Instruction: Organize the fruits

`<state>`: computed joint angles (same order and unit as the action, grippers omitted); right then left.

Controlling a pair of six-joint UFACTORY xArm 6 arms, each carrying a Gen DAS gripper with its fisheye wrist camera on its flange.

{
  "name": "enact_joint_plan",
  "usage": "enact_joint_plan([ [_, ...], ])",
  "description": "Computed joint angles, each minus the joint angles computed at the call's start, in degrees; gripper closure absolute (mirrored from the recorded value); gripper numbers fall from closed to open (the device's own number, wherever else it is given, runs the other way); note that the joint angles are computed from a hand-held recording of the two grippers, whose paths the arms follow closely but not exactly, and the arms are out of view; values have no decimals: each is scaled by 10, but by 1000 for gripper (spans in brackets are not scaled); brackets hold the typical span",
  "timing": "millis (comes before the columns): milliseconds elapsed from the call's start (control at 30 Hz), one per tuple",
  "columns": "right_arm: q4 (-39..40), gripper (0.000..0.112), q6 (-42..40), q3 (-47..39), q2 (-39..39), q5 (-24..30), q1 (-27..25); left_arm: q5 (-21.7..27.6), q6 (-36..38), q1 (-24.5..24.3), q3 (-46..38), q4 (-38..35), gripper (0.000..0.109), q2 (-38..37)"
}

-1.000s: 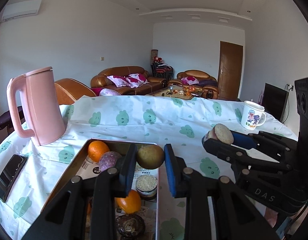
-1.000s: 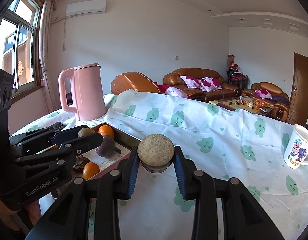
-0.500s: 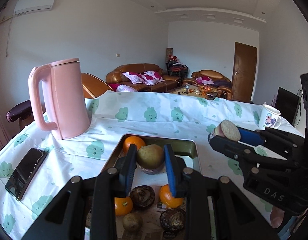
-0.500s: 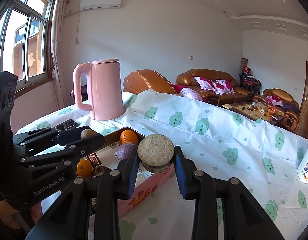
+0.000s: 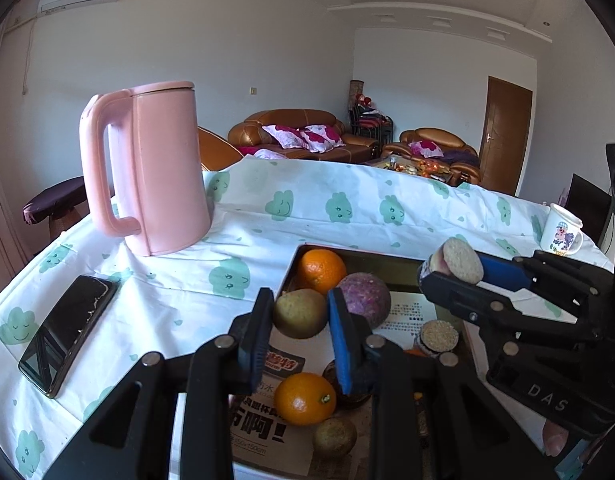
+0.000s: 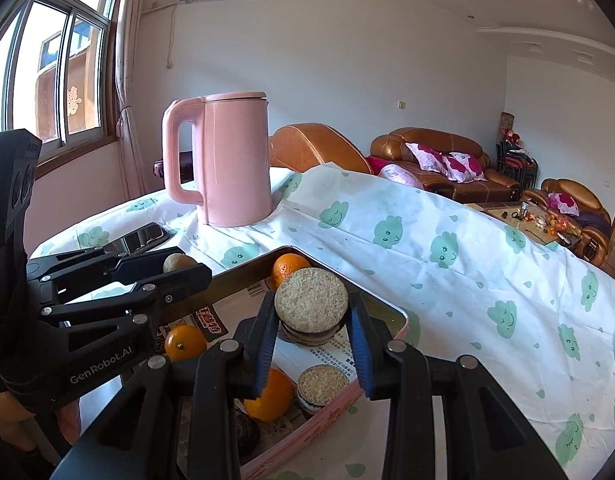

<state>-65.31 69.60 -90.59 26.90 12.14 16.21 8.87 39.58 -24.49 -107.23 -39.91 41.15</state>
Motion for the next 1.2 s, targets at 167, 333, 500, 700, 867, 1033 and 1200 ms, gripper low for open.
enact_joint_plan([
  [167, 69, 76, -69, -24, 26, 12, 8, 9, -19, 6, -5, 20, 80, 6],
  [333, 167, 76, -158, -44, 50, 24, 12, 37, -69, 13, -30, 79, 80, 24],
  [500, 266, 76, -250, -66, 73, 51, 18, 68, -96, 17, -53, 119, 80, 38],
  [700, 287, 73, -264, -60, 71, 51, 18, 63, -105, 15, -47, 136, 74, 36],
  [867, 245, 66, -216, -37, 53, 45, 14, 61, -95, 16, -35, 110, 62, 27],
  [1033, 152, 53, -111, 10, 12, 25, 7, 29, -15, 13, 13, 12, 36, -9],
  [1200, 68, 51, -35, 40, -22, 34, 10, 19, 76, 6, 49, -78, 35, -43],
])
